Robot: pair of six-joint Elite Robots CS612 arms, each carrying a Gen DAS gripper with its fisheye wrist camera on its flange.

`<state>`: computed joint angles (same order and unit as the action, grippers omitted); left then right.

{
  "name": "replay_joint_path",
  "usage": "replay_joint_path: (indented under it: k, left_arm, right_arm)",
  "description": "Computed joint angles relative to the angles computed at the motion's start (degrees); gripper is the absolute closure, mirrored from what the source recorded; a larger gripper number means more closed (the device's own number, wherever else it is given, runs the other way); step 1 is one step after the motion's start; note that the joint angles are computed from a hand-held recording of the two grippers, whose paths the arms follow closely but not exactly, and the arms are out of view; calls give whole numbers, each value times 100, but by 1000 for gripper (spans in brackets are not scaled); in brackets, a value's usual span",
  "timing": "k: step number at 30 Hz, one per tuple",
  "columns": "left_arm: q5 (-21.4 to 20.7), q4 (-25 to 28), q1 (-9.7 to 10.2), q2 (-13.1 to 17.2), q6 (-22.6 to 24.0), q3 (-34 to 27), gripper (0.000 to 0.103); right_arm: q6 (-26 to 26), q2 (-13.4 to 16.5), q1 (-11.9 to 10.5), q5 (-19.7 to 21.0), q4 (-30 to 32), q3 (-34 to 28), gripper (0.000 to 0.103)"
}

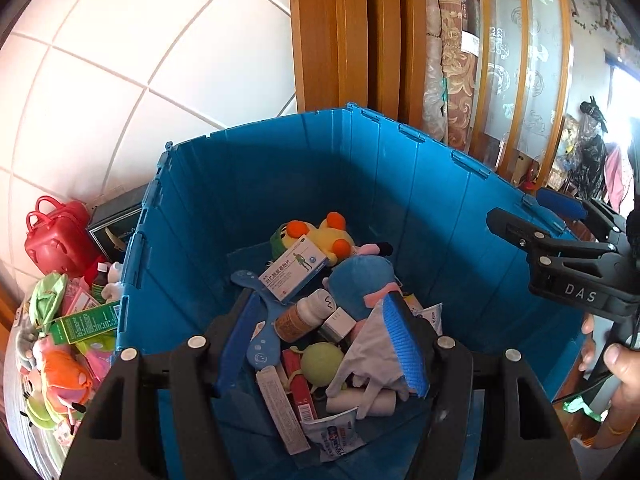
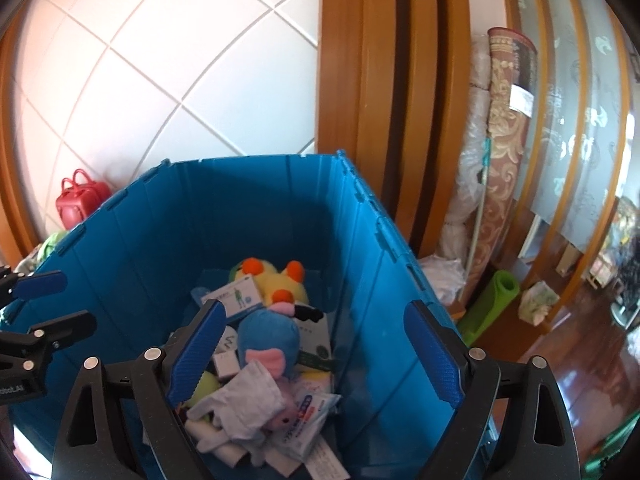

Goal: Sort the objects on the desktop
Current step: 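Move both tools back from the bin to the heap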

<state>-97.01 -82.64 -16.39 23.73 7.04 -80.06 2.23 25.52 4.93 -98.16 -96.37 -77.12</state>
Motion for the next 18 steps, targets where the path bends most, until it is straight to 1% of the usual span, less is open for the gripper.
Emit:
replay_joint_path:
  k: [1,3,4,6,8,9,10,12,13,14,16,17,18]
  left_arm:
    - [-119,-22,27,6,-4,-5,40]
    - [-566,-106,119,13,-21,22,40]
    - [-737,-158,161,22,-71,23,39]
    - [-818,-157,206,17,-171,11,35]
    - [-878,-125,273,33,-258,-82,34]
    - [-958,-178,318,61,-278,-154,34]
    - [-980,-245,370,94,-285,-239,33]
    - [-822,-518,474,196,-325,-429,27]
    - [-651,-690,524,257,-372,-523,21]
    - [-438,-831,573,320,-419,-622,18]
    - [18,-1044,675,439,-513,-782,16]
    - [194,-1059,742,480,-543,-831,15]
    - [285,-1016,807,495,-557,-846,15]
  right_arm:
    - [45,10,8,-77,-37,-9,9]
    - [223,44,45,-337,-185,-29,5]
    - [276,50,51,-410,-227,-29,0]
    - [388,65,88,-632,-265,-41,0]
    - [463,68,139,-844,-219,-71,0]
    - [464,94,156,-817,-255,-127,0]
    - [467,129,167,-679,-315,-205,0]
    - [540,161,210,-336,-437,-323,0]
    - [547,154,245,-225,-486,-336,0]
    - [517,135,293,-96,-538,-329,0]
    - [419,85,416,160,-689,-269,0]
    - [357,63,485,285,-783,-221,0]
    - [285,32,561,419,-890,-152,0]
